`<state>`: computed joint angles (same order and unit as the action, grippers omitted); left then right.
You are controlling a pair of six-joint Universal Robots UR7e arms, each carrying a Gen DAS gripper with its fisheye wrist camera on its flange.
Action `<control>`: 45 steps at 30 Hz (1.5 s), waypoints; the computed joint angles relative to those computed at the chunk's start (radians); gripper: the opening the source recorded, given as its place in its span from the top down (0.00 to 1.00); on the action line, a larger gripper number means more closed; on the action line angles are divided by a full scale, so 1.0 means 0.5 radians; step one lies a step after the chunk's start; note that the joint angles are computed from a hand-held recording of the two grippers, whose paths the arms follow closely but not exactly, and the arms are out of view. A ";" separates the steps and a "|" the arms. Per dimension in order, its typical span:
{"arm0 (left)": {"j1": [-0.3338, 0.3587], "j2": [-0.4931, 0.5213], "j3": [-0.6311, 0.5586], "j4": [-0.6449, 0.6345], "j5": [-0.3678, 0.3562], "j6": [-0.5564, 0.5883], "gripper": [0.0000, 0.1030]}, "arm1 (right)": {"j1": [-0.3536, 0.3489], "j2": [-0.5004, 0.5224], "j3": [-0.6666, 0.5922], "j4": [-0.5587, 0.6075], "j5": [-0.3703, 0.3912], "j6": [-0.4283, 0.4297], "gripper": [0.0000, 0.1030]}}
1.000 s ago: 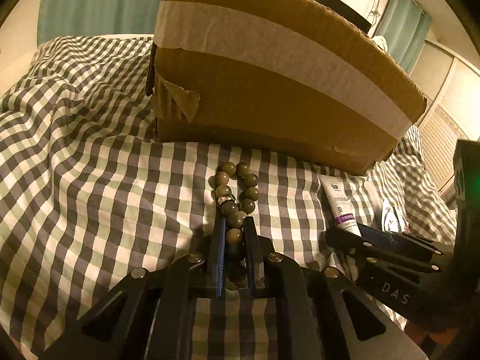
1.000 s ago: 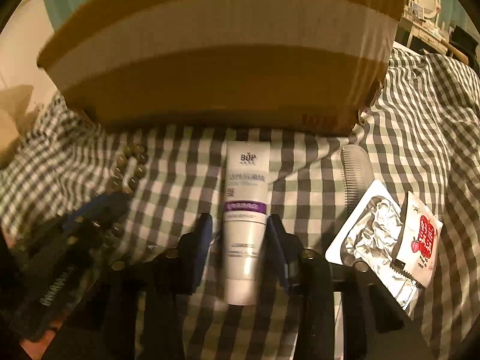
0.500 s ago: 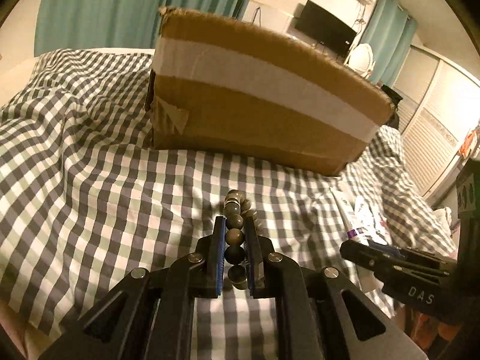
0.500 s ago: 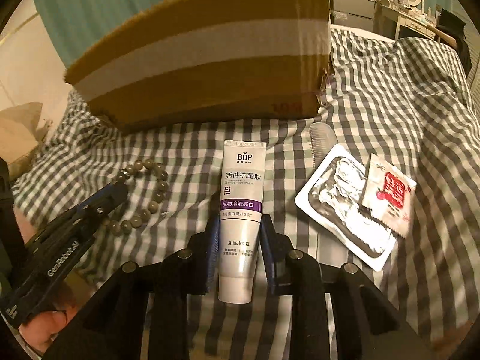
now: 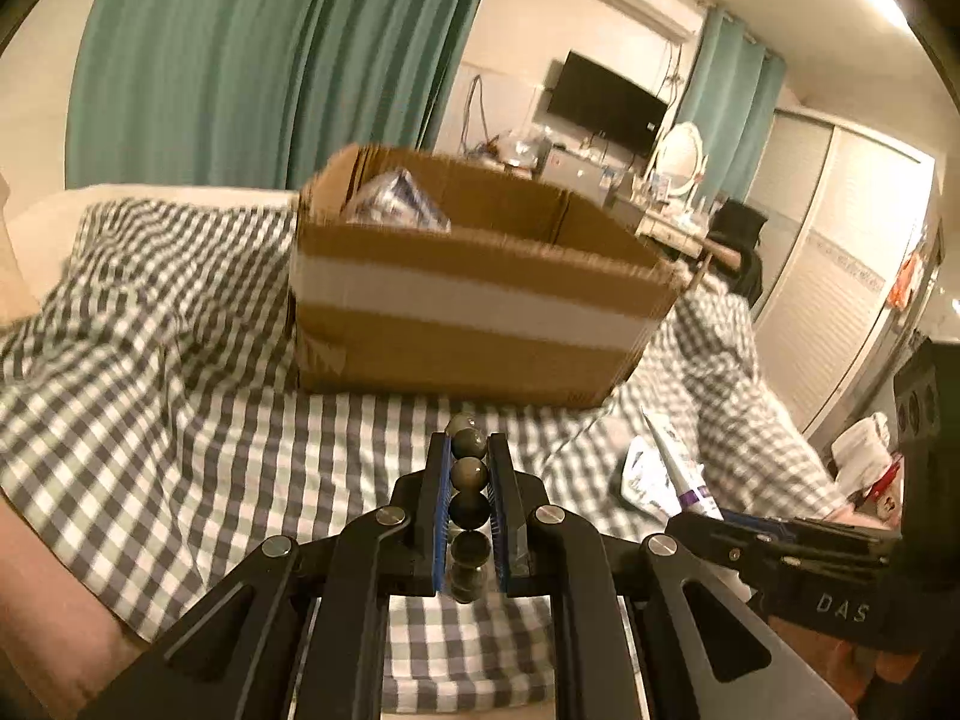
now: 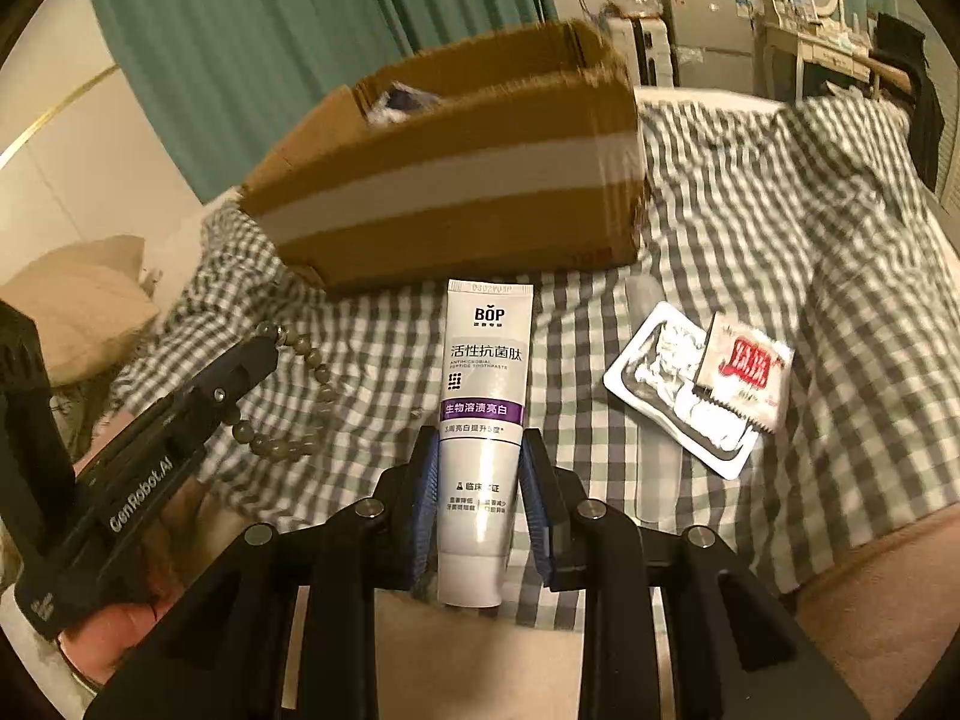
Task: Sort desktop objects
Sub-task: 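Carry the bracelet and white tube with both tools over the box, then open both tools to drop the bracelet and tube into the box, then move both tools back over the blister tray and sachet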
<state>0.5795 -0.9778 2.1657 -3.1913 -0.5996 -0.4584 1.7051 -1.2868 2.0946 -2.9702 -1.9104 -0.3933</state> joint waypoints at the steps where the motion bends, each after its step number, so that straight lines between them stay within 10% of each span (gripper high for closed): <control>1: -0.009 -0.002 -0.016 -0.004 0.011 0.020 0.89 | 0.021 -0.015 -0.003 -0.011 0.008 -0.001 0.75; 10: 0.006 0.046 -0.340 -0.188 0.022 0.498 0.89 | 0.155 0.027 -0.300 0.082 0.161 -0.091 0.75; 25: 0.393 0.483 -1.264 -0.060 -0.084 1.083 0.87 | 0.135 0.657 -1.271 0.300 0.167 -0.248 0.74; 27: 0.419 0.513 -1.286 -0.028 -0.073 1.066 0.78 | 0.116 0.673 -1.292 0.297 0.155 -0.245 0.62; 29: 0.437 0.536 -1.309 0.037 -0.030 0.991 0.16 | 0.104 0.667 -1.260 0.173 0.133 -0.219 0.24; 30: 0.430 0.560 -1.326 0.043 0.082 0.929 0.04 | 0.098 0.656 -1.246 0.142 0.134 -0.197 0.24; 45: 0.120 0.304 -0.981 0.558 0.289 0.311 0.00 | 0.085 0.100 -0.754 0.178 0.039 -0.085 0.23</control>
